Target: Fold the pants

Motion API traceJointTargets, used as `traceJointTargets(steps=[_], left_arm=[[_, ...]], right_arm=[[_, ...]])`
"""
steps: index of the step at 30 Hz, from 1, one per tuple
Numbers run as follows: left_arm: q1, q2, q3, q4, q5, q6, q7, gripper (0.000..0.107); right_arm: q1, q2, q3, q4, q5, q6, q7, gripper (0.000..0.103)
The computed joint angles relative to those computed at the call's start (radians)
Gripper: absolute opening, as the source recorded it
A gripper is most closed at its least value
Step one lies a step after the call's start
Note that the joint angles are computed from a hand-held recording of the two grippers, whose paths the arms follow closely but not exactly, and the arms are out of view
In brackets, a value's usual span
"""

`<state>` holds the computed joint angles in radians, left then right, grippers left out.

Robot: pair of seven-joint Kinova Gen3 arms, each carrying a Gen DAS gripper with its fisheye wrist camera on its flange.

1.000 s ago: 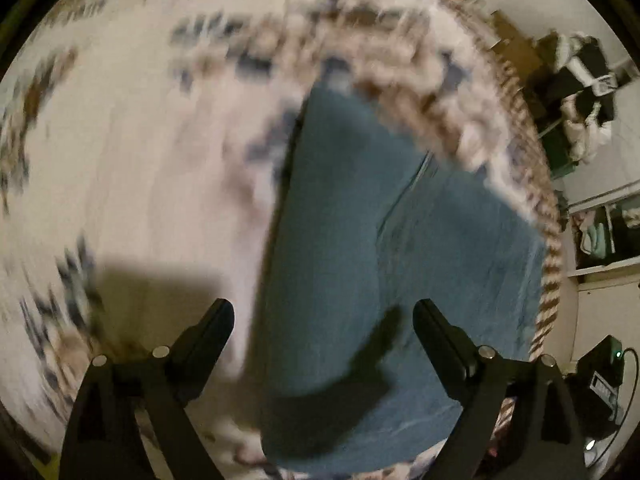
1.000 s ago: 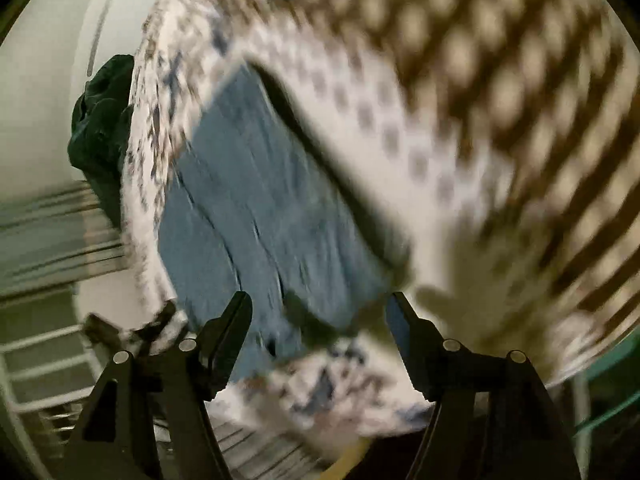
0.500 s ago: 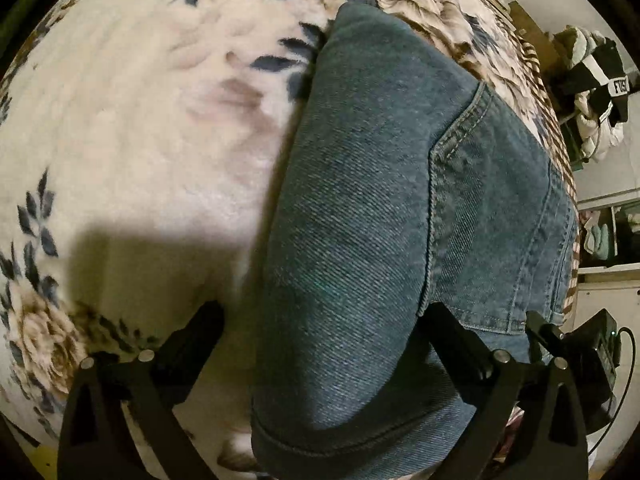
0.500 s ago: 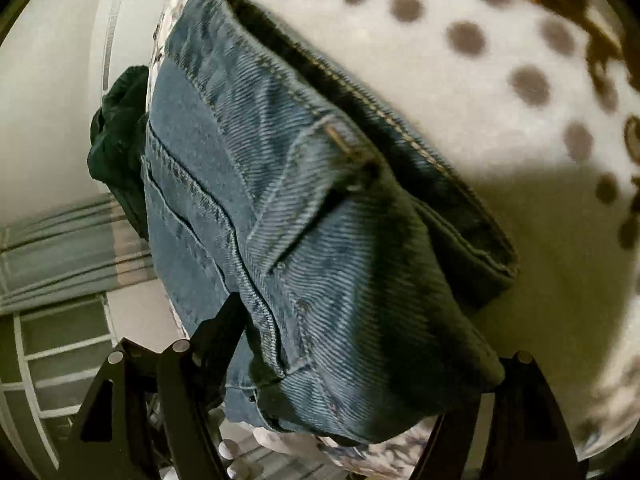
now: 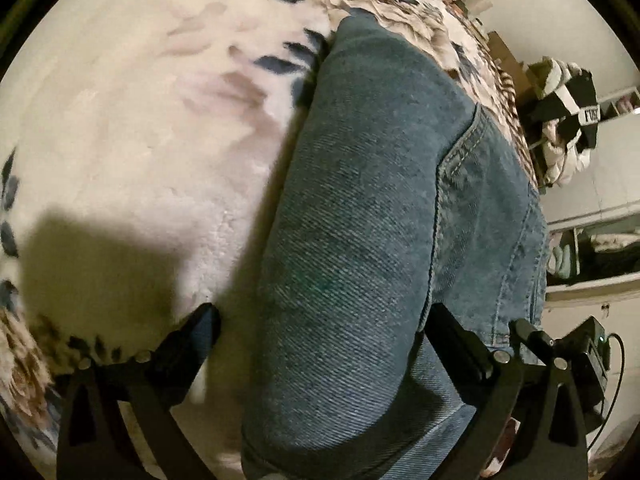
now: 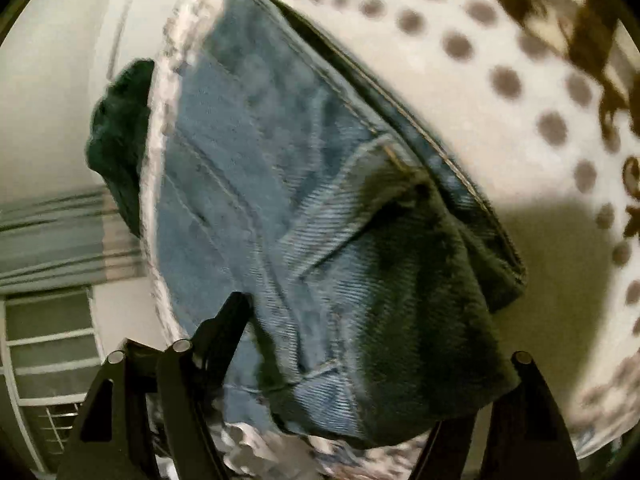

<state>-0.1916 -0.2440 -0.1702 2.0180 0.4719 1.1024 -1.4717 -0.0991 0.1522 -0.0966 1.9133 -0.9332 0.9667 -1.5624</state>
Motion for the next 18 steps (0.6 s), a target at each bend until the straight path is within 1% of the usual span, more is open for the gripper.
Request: traceJointTargets(steps=[1, 2, 3, 4, 7, 8, 10, 11, 12, 13, 14, 16, 18], left_arm=[[-0.003, -0.004, -0.008, -0.002, 0.006, 0.008, 0.002, 0.103], [-0.007, -0.008, -0.017, -0.001, 0.016, 0.014, 0.003, 0.103], [-0.011, -0.012, -0.026, -0.002, 0.027, 0.02, 0.004, 0.103], [-0.013, -0.014, -0.026, -0.004, 0.032, 0.02, 0.007, 0.103], [-0.014, -0.019, -0.044, -0.002, 0.063, 0.017, -0.021, 0.103], [-0.016, -0.019, -0.055, 0.003, 0.081, 0.014, -0.036, 0.103], [-0.026, -0.023, -0.087, 0.017, 0.134, 0.006, -0.07, 0.103], [-0.031, -0.024, -0.097, 0.023, 0.156, 0.0, -0.088, 0.103], [-0.033, -0.016, -0.105, 0.024, 0.175, -0.001, -0.109, 0.103], [-0.034, -0.001, -0.104, 0.021, 0.187, -0.001, -0.126, 0.103], [-0.036, 0.018, -0.102, 0.015, 0.19, 0.008, -0.143, 0.103], [-0.045, 0.038, -0.085, 0.015, 0.195, -0.001, -0.168, 0.103], [-0.051, 0.04, -0.069, 0.014, 0.196, -0.012, -0.196, 0.103]], right_arm=[[-0.018, -0.006, 0.005, -0.021, 0.031, -0.007, -0.009, 0.054], [-0.019, -0.016, -0.004, -0.036, 0.052, -0.009, -0.013, 0.051], [-0.024, -0.039, -0.007, -0.053, 0.065, -0.019, -0.003, 0.044], [-0.024, -0.053, -0.005, -0.059, 0.063, -0.024, 0.011, 0.041], [-0.034, -0.055, 0.001, -0.074, 0.097, -0.03, 0.026, 0.041], [-0.032, -0.035, 0.004, -0.079, 0.101, -0.014, 0.027, 0.042], [-0.009, 0.02, 0.011, -0.088, 0.092, 0.038, 0.031, 0.056], [0.006, 0.045, 0.009, -0.084, 0.072, 0.058, 0.05, 0.059], [0.022, 0.061, 0.005, -0.075, 0.044, 0.068, 0.076, 0.064], [0.045, 0.085, -0.006, -0.069, 0.012, 0.086, 0.107, 0.068], [0.049, 0.104, -0.007, -0.066, -0.006, 0.1, 0.123, 0.069], [0.062, 0.147, -0.022, -0.067, -0.049, 0.116, 0.155, 0.075], [0.062, 0.172, -0.035, -0.066, -0.084, 0.108, 0.165, 0.076]])
